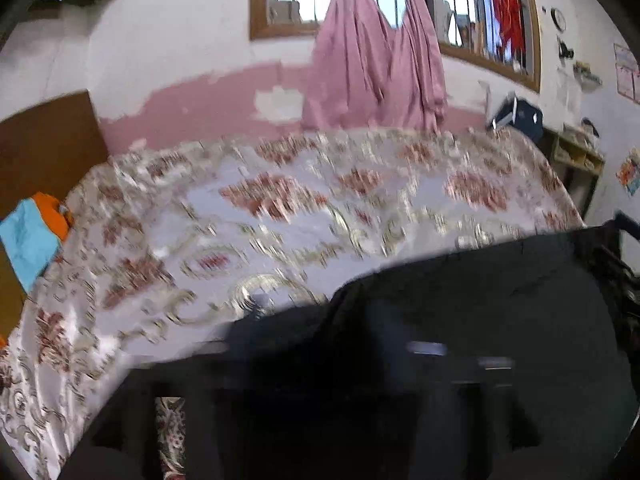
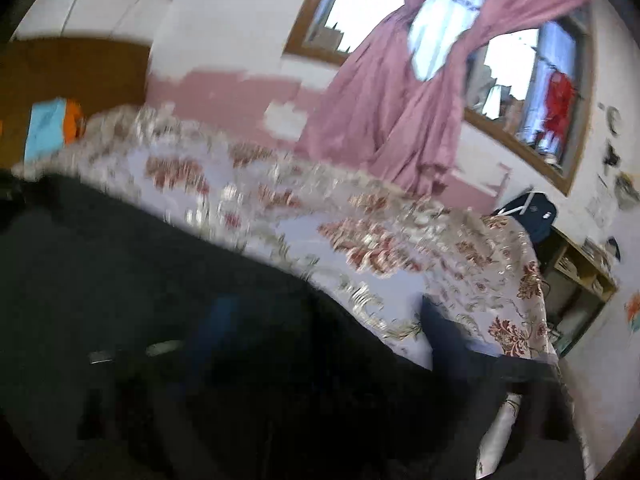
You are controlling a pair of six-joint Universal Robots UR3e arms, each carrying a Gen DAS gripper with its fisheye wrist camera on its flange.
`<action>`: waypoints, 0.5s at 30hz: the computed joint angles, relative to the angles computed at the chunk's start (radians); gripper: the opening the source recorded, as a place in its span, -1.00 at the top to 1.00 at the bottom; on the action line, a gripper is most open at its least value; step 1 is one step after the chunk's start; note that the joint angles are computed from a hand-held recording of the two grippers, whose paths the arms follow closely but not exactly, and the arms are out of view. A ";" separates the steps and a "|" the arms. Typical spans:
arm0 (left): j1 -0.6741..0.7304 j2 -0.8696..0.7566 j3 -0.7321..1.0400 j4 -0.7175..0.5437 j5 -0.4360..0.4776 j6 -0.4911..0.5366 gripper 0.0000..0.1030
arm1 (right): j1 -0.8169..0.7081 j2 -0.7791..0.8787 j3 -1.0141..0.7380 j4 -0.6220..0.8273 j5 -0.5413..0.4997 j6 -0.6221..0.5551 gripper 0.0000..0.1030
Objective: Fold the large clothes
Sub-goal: 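Lower the jacket back onto the bed and open both tools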
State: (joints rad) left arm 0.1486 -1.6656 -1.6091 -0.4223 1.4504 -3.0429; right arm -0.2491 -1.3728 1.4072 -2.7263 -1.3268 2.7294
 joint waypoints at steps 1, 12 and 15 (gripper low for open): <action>0.009 0.017 -0.020 0.049 0.011 -0.017 -0.90 | -0.024 -0.038 0.028 0.025 0.038 -0.007 -0.89; 0.098 0.251 -0.178 -0.018 -0.147 -0.031 -0.92 | -0.332 -0.447 0.353 0.419 0.467 -0.270 -0.89; 0.099 0.339 -0.290 -0.026 -0.209 -0.010 -0.92 | -0.375 -0.501 0.408 0.516 0.520 -0.379 -0.89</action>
